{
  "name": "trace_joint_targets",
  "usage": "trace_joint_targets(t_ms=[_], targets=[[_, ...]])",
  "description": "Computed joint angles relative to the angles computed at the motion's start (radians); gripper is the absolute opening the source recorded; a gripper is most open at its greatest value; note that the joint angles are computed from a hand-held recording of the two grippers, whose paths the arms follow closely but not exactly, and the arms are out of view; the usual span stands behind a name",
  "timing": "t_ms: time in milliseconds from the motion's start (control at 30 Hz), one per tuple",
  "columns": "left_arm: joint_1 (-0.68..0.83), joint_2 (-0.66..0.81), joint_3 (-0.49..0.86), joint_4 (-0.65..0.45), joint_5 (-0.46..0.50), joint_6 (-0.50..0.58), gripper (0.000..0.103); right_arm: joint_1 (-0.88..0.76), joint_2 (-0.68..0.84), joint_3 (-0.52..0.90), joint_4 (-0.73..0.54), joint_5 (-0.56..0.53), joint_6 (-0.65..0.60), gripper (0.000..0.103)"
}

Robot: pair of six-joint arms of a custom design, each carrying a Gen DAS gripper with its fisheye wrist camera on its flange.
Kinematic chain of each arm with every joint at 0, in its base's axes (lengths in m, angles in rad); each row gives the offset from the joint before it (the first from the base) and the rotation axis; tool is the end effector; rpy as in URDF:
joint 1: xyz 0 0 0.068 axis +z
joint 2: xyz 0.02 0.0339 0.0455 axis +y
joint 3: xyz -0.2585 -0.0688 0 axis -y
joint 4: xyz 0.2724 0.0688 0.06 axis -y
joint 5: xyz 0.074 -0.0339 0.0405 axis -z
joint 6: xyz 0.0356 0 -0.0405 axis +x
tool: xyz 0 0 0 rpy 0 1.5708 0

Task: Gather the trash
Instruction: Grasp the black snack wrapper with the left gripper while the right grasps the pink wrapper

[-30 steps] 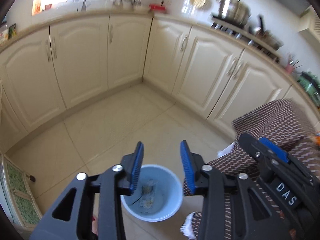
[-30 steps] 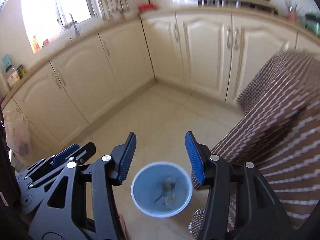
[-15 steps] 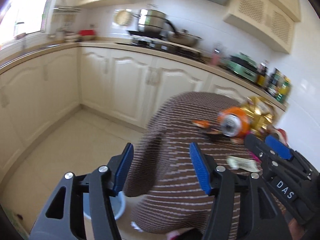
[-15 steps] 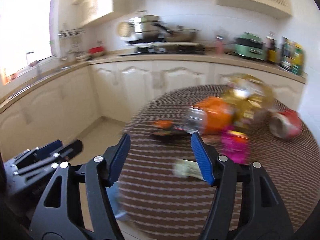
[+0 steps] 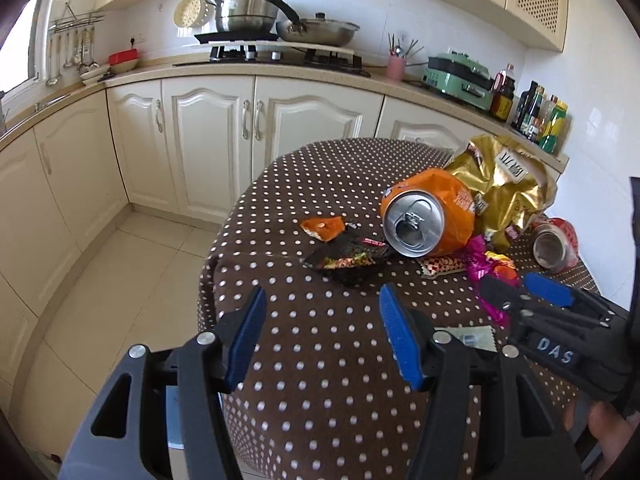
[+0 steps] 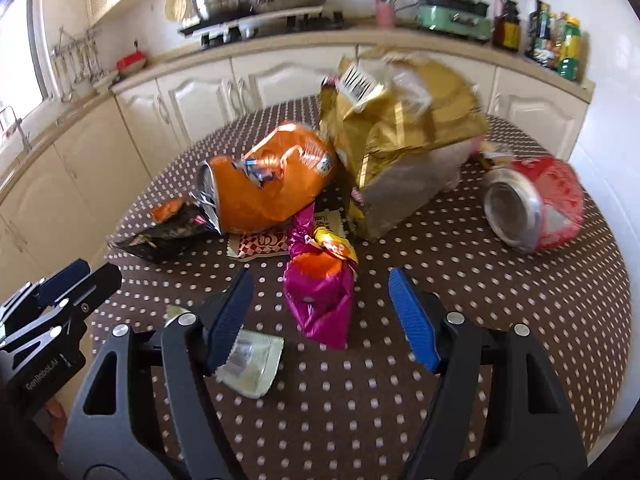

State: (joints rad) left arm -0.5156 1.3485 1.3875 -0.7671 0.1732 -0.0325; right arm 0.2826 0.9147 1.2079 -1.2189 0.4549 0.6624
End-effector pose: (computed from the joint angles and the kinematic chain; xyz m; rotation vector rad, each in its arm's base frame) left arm 0.2704 -0.1603 0.3636 0.6458 2.2421 -0.4777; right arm 0.1671 0.0322 0.3698 0.6269 2.2909 -0.1278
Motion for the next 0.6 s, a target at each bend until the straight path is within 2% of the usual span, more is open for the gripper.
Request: trace_joint_targets(t_ms=[33,67,100,167,233,367,533,600], targets=[[-0.001,0.014,0.008,0.001,-0.001,0.0,0.058,-0.031,0.003,-0.007,0.019,-0.043,-0.024,0.067],[0.0,0.024,0.012,0.001,0.002,0.0,0.058,-0.058,0.003,-0.012,0.033,-0.081,-0.047,0.059],[0.001,0.039,0.022,-0.001,0.008,-0.001,0.058,-0.08,-0.009,-0.024,0.051,-0.115,-0.063,0.036],[-0.003,0.061,0.038,-0.002,0.013,-0.004,0.058,-0.072,-0.044,-0.041,0.07,-0.124,-0.058,0.036],[-0.013,0.085,0.054,0.001,0.003,-0.005,0.058,-0.041,-0.075,-0.05,0.068,-0.079,-0.035,0.036],[-0.027,0.134,0.093,-0.002,0.013,-0.018,0.058,0.092,-0.12,-0.049,0.043,0.067,0.048,0.036],[-0.043,0.193,0.144,0.002,0.002,-0.046,0.058,0.113,-0.118,-0.048,0.049,0.076,0.062,0.036],[-0.046,0.202,0.154,0.004,0.002,-0.047,0.048,0.093,-0.1,-0.041,0.065,0.06,0.041,0.036]])
